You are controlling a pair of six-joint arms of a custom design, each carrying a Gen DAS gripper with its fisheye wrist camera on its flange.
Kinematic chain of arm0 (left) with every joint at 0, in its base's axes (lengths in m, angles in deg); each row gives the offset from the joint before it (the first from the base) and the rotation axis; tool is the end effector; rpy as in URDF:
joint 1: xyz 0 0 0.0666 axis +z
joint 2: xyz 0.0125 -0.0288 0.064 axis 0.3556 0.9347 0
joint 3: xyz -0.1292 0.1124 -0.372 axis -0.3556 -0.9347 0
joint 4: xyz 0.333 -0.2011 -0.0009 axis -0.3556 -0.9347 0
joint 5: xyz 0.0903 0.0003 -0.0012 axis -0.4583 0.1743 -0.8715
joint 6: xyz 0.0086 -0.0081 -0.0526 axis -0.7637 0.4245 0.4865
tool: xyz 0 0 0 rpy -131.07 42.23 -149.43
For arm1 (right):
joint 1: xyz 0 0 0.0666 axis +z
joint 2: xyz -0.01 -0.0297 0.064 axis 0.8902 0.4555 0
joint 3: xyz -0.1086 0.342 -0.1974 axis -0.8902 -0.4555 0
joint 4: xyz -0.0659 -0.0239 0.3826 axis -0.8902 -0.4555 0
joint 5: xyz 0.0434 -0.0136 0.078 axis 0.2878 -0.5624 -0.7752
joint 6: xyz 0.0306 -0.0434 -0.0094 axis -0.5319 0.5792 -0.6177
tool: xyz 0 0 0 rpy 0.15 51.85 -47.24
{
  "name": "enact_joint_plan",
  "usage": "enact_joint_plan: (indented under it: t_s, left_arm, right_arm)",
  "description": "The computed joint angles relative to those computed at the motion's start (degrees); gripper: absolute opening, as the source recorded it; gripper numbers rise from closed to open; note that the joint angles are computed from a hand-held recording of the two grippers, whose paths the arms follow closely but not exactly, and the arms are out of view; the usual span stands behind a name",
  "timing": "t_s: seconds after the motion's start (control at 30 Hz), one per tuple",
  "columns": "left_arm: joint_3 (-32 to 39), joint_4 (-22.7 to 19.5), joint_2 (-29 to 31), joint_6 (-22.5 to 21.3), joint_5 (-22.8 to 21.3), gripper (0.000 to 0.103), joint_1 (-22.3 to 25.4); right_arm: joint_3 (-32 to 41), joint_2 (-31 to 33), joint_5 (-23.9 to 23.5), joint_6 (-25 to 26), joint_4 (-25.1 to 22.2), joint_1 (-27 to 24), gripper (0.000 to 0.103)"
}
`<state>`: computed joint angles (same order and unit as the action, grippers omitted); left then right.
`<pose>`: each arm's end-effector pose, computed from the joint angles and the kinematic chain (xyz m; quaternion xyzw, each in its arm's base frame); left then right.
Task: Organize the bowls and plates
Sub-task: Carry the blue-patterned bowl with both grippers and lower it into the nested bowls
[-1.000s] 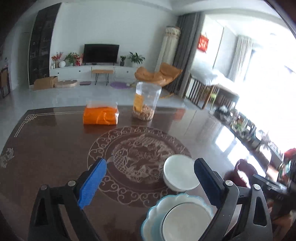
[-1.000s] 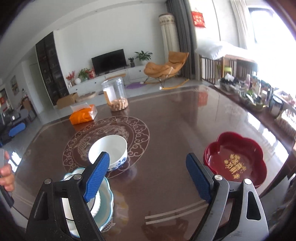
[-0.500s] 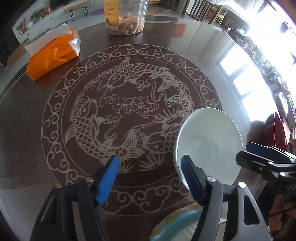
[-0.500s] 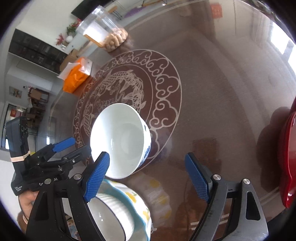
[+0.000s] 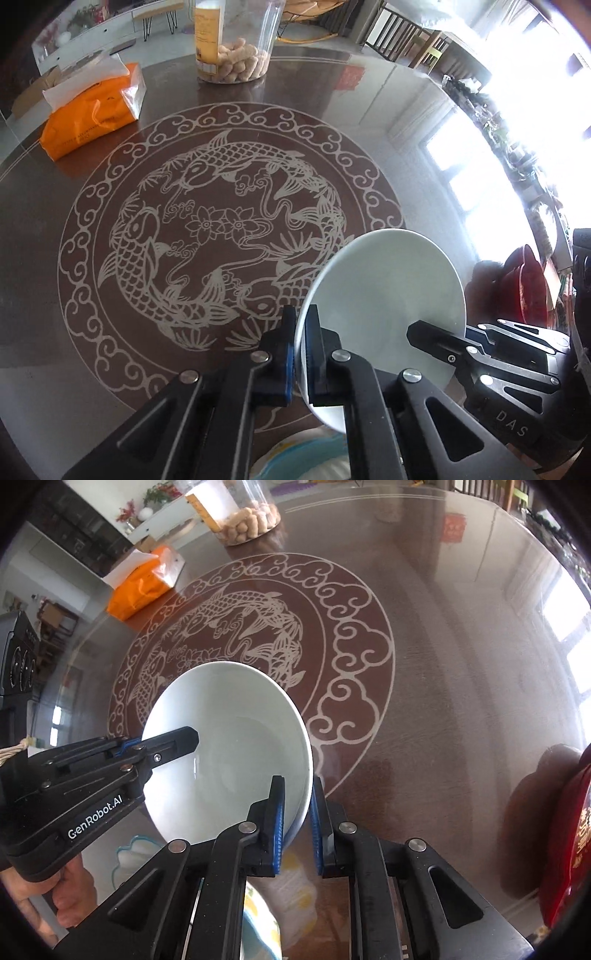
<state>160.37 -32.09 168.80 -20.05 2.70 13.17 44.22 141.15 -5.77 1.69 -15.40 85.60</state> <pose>0.5176 -0.0764 0.3672 -0.0532 0.9796 -0.1183 0.1533 0.5362 0.2357 0.3656 -0.1465 0.9664 0.1867 0.0987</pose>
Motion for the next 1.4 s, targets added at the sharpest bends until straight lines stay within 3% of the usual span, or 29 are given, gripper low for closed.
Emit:
enact_joint_plan:
  t_s: [0.3,0.57,0.77,1.07,1.33,1.4]
  left_arm:
    - [-1.0,-2.6,-11.6,-1.6,-3.4,0.004,-2.5]
    - [-12.1,-4.1,-21.3,2.5,-2.9,0.004,-3.9]
    - [-15.7,-4.7,-22.2,3.1,-4.5,0.004,-4.5]
    - [-17.6,-3.7,-21.6,0.8,-12.6,0.005,-8.5]
    - [-18.7,-3.3,-21.3,-1.8,-21.0,0.009,-12.1]
    - [-18.8,-3.3,-21.3,-1.9,-21.5,0.01,-12.3]
  right_arm:
    - [0.2,-9.4,-2.2,1.1,-2.2,-0.3,0.014]
    - [-6.9,-14.8,-6.3,0.4,-6.2,1.1,0.015]
    - [-10.9,-14.4,-8.0,-0.1,-6.8,2.7,0.015]
    - [-14.6,-14.7,-6.3,-0.9,-4.6,3.7,0.014]
    - [-16.8,-15.9,-1.5,-0.3,-0.6,5.6,0.014]
    - [-17.5,-16.5,-0.4,0.1,0.9,5.9,0.015]
